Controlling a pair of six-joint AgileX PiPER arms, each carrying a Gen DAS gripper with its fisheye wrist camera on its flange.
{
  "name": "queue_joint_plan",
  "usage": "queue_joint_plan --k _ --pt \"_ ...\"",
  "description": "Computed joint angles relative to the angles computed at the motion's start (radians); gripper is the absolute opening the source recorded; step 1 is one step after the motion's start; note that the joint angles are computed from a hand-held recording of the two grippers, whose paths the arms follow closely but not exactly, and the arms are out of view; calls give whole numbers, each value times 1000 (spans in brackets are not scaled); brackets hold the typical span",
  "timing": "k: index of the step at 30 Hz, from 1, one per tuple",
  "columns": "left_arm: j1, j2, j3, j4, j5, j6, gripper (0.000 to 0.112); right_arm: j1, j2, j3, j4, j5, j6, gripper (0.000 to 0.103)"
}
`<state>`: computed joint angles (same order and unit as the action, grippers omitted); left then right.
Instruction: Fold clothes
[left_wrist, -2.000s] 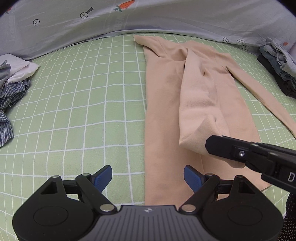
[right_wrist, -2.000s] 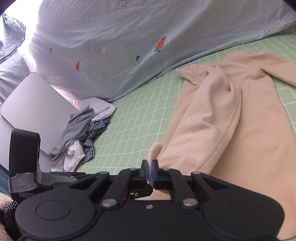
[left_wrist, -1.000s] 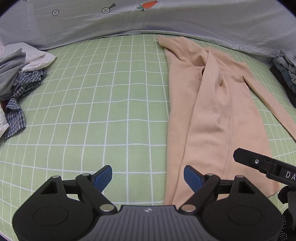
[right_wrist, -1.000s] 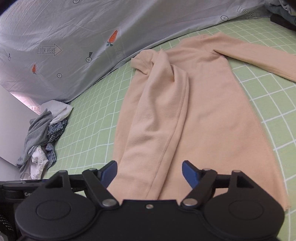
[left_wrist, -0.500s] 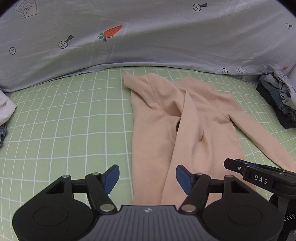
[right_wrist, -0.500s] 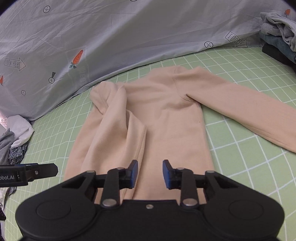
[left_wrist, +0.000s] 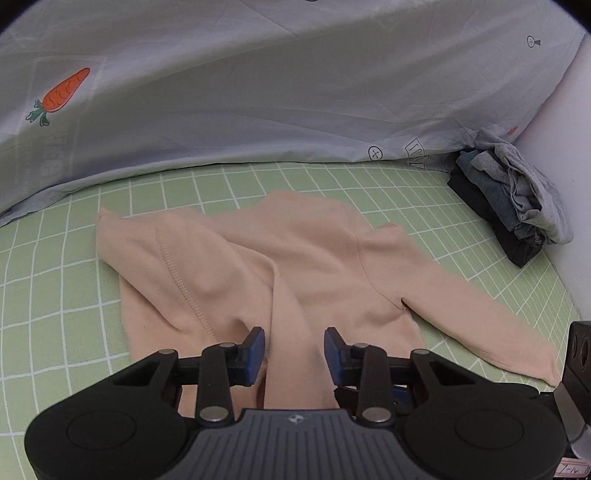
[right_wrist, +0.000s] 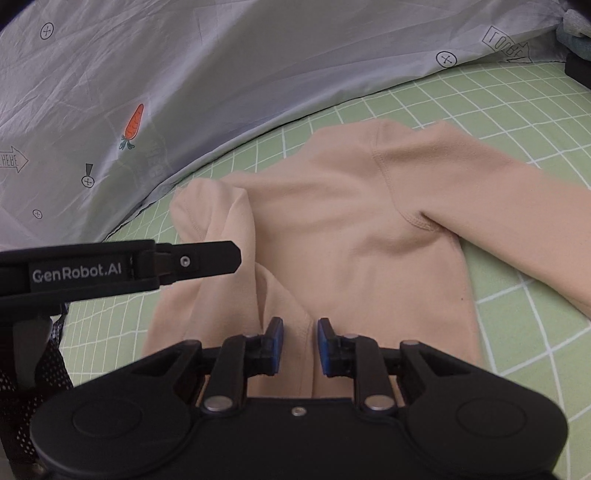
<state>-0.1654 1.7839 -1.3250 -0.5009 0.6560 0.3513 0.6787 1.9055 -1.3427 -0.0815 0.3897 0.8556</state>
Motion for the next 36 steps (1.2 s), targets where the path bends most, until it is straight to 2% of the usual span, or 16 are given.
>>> queue_joint_plan --k 2,3,7,12,15,19,22,23,25,26,27,31,35,36 --pt "9 17 -2 -34 0 14 6 -5 -1 15 11 -23 -4 14" --pt "18 18 4 -62 -1 29 2 -1 1 12 -20 -16 24 6" --pt "55 -8 58 -166 -32 85 1 7 -23 53 -133 -55 147 4" --pt "70 -125 160 -131 -151 38 1 50 -66 75 -451 -21 416 3" --pt "97 -159 209 -128 -194 -6 1 51 -58 72 -481 -20 429 3" --pt "113 -93 241 -75 -214 -104 2 68 -8 19 -471 37 378 3" --pt "114 -92 249 -53 -212 -151 8 80 10 -12 -455 87 320 5" --pt "114 -97 250 -44 -210 -168 14 84 16 -23 -451 103 302 6" --pt "110 -116 251 -16 -202 -194 26 102 3 -21 -491 139 322 28" --pt "107 -128 252 2 -196 -204 29 112 -7 -13 -514 150 338 34" --pt "104 -142 256 21 -188 -212 29 120 -20 0 -526 144 344 37" --pt "86 -205 287 101 -144 -249 29 153 -48 29 -525 155 348 37" --pt "24 -307 364 247 -98 -364 35 184 -65 44 -574 222 406 52" --pt "10 -331 384 267 -88 -392 37 189 -75 54 -597 238 423 62"
